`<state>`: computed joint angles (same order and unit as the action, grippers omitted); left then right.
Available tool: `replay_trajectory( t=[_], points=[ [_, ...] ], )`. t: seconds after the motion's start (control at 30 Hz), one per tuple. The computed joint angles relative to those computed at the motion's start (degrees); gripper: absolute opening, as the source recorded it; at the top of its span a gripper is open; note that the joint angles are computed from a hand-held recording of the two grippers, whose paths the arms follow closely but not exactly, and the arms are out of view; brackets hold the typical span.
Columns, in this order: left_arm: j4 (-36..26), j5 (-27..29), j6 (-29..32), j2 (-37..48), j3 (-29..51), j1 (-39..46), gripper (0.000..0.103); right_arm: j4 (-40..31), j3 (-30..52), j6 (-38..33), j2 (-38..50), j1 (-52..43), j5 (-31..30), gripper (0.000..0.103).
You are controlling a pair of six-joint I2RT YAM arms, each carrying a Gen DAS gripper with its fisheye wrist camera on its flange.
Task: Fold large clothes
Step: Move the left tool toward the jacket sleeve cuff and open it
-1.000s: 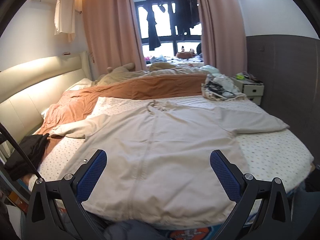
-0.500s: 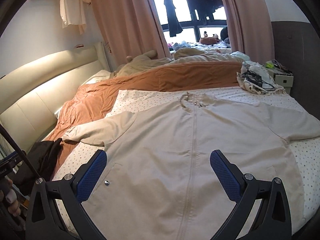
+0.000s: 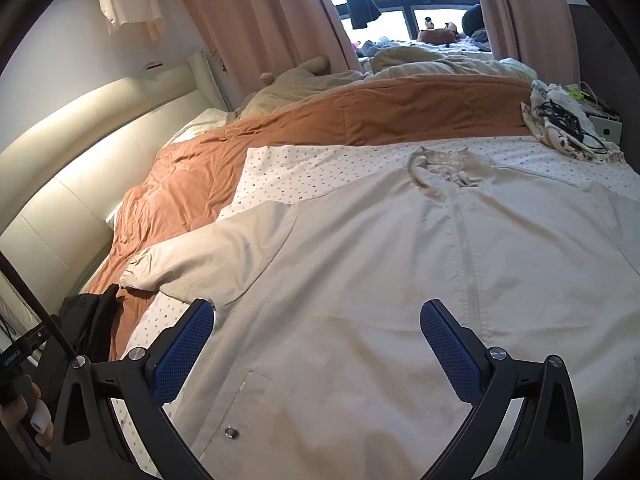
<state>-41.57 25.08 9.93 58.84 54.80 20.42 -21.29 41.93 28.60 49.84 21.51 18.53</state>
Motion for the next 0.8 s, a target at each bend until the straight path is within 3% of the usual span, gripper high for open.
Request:
replay_trajectory(
  t=[0.07,0.13,0.3,0.47,0.8],
  points=[
    [2.61,-1.09,-1.48,4.57,1.69,-1.19,0.102,1.72,1.80,-1.15,4.16,-2.48,-2.46,0.103],
    [4.41,-1.88,-3.04,9.46,3.95,-2.30,0.090,3.93,3.50,-2.36,8.12,-4.42,-5.07,0.103],
    [7.87,-4.81,-7.14,21.68,9.52,-5.12,0.079,7.39,7.18,-4.63,16.71,-7.27,-7.92,0.103],
    [10.40,-7.18,-11.57,31.69,14.98,-6.00,0.077,9.06,11.60,-4.50,24.63,-10.34,-11.36,0.103],
    [14.87,-17.26,-16.63,46.65,22.26,-9.24,0.073,10.06,23.20,-4.54,39.90,-13.64,-15.19,0.103]
  ],
)
